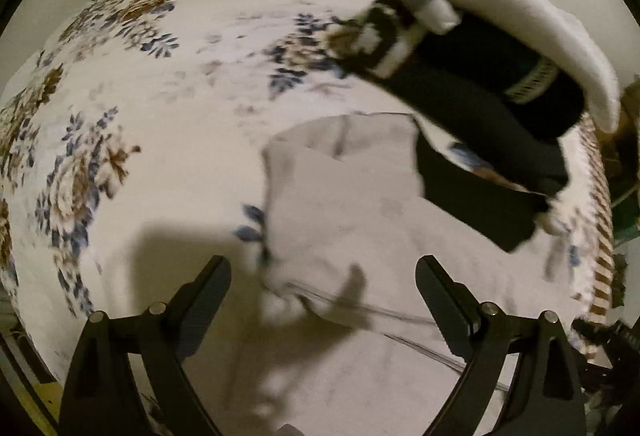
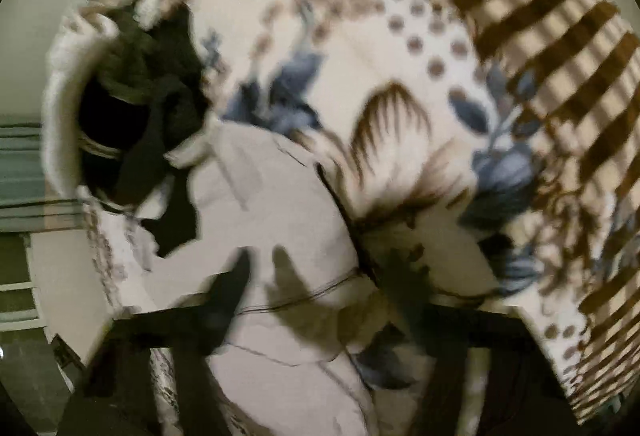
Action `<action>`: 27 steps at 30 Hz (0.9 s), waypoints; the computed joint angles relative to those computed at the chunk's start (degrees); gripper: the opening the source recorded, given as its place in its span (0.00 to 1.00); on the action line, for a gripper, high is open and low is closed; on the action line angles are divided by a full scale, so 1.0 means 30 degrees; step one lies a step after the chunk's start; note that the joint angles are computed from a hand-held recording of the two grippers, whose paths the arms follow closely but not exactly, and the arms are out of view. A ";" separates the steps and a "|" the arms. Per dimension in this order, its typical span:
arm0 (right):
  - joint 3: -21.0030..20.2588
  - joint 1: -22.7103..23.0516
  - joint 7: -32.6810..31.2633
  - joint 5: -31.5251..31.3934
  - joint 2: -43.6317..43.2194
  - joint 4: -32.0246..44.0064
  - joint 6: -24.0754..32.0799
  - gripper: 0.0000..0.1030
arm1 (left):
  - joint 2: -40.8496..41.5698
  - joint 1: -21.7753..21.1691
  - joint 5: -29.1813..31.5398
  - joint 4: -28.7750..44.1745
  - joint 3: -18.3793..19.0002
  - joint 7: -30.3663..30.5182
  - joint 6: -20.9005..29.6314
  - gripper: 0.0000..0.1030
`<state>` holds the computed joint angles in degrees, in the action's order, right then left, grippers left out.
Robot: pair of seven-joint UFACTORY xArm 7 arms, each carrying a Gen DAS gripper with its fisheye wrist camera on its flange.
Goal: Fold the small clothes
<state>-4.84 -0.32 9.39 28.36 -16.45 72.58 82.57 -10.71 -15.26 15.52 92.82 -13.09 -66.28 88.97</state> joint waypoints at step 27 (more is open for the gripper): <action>0.0556 0.1257 0.5371 0.0583 -0.4250 -0.2364 -0.3334 0.03 | -0.1298 0.1943 -0.1847 -0.2088 0.1408 0.4772 -0.0429 0.92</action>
